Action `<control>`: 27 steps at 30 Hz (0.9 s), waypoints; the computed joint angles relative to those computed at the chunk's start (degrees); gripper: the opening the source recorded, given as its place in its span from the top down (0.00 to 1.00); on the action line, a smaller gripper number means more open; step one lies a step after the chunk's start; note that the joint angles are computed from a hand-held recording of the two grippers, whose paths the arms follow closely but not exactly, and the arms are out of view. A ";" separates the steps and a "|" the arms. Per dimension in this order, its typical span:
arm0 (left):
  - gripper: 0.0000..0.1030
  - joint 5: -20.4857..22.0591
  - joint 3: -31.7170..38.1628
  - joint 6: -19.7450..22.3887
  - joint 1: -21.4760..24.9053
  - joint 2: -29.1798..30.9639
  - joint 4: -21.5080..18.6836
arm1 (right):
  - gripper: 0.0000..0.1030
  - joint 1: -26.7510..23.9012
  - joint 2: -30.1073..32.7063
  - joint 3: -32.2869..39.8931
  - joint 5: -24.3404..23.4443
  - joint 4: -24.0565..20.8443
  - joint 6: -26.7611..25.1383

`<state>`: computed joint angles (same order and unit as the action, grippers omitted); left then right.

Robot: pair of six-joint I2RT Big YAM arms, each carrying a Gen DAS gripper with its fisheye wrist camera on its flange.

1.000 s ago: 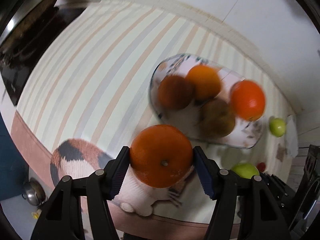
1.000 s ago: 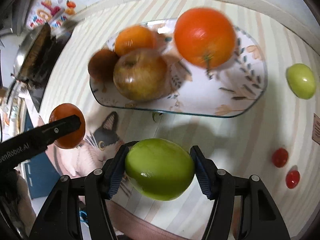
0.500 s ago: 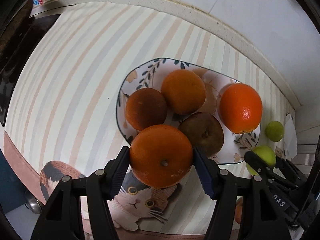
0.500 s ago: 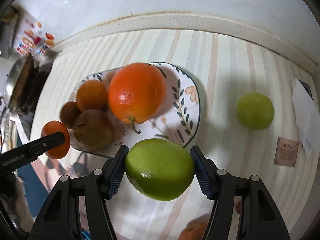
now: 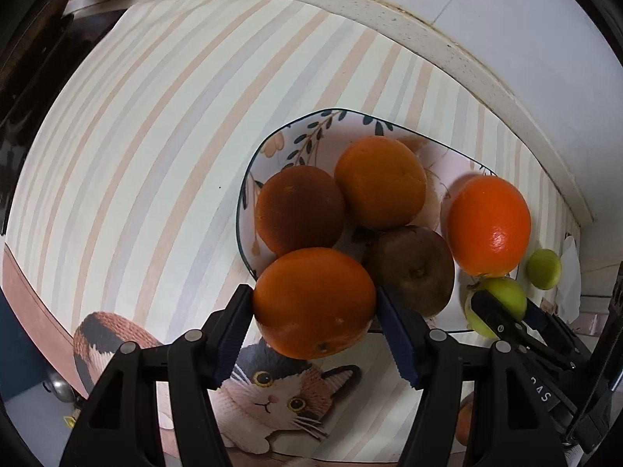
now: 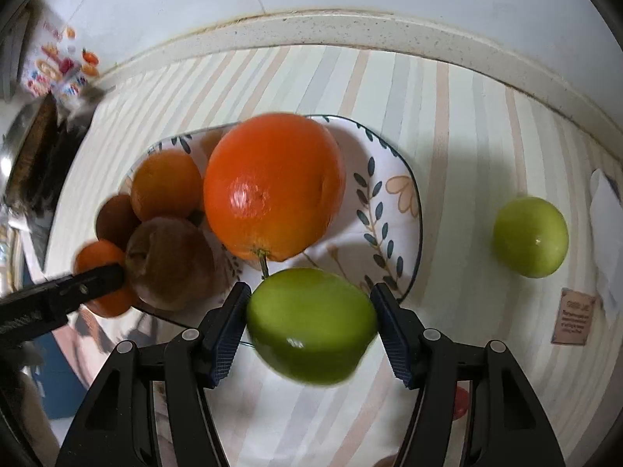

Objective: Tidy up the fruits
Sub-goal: 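Lower both fruits onto the floral plate and open both tools, then lift both tools up away from the plate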

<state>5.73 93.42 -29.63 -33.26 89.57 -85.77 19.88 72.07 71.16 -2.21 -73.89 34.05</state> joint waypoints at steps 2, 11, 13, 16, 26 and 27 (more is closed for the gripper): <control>0.39 0.09 0.00 0.08 0.08 -0.11 -0.30 | 0.25 -0.45 0.07 0.15 -1.08 0.00 0.11; 0.37 -0.08 1.75 -0.70 0.42 -0.42 -0.60 | 0.12 -1.16 -1.13 -0.48 -3.52 -0.95 0.79; 0.31 -0.23 2.31 -0.66 0.53 -0.96 -0.79 | 0.11 -1.09 -1.57 -0.13 -3.19 -1.78 0.45; 0.23 -2.47 3.68 0.25 -0.16 -1.63 -2.31 | 0.09 -0.48 -2.74 0.59 -1.82 -3.36 0.40; 0.14 -10.40 3.38 1.20 -4.64 -9.05 -3.70 | 0.09 5.02 -6.00 8.93 4.83 -12.56 2.91; 0.14 -10.92 3.50 1.27 -5.20 -9.47 -3.87 | 0.08 5.58 -6.33 9.67 5.50 -13.31 3.28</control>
<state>-5.19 96.92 -28.36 -38.45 80.09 -89.64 25.45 65.75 80.83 3.29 -87.20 37.33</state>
